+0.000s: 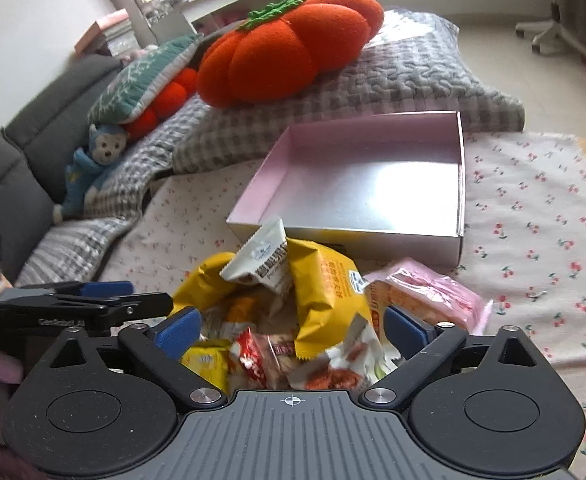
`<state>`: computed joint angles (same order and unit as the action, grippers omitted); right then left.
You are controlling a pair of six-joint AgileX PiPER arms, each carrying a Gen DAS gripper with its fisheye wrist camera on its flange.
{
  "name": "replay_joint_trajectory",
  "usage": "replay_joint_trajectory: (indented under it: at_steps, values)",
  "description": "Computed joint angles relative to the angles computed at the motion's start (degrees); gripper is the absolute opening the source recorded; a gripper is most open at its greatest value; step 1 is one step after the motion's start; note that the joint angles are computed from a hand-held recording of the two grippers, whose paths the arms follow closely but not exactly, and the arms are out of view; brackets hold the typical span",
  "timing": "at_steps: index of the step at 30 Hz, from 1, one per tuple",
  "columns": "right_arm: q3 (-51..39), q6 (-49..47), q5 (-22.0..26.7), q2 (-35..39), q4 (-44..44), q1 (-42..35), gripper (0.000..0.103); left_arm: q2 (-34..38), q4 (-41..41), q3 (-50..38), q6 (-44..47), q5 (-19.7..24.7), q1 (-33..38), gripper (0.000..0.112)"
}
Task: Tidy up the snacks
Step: 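Grasp a plain yellow snack pack with the left tool while the right tool grasps a printed yellow pack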
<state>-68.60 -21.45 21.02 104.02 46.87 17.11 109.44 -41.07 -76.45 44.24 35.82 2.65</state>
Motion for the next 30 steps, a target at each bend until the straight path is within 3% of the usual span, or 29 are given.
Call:
replay_joint_trajectory:
  at_steps: [3, 7, 11, 14, 18, 30]
  values:
    - [-1.3, -5.1, 1.6, 1.9, 6.0, -1.7, 0.091, 3.5, -5.6, -2.5, 6.1, 2.4, 2.0, 0.091]
    - [-4.4, -5.8, 4.3, 5.5, 7.7, -3.3, 0.08, 8.5, -9.6, -7.2, 9.9, 8.6, 4.2, 0.083]
    - [-7.4, -3.8, 6.7, 9.3, 7.3, -4.5, 0.068, 13.0, -8.4, -12.1, 7.5, 12.1, 4.7, 0.071]
    - [-9.0, -2.2, 8.1, 11.7, 7.0, -5.4, 0.065, 15.4, -8.3, -14.7, 5.8, 14.3, 5.6, 0.061]
    - [-10.4, -2.9, 9.3, 14.1, 9.4, -6.4, 0.06, 17.1, -10.4, -16.2, 5.3, 17.8, 7.2, 0.06]
    - [-11.6, -7.3, 10.5, 16.9, 13.6, -6.6, 0.056, 17.0, -10.9, -15.4, 6.8, 18.0, 8.9, 0.055]
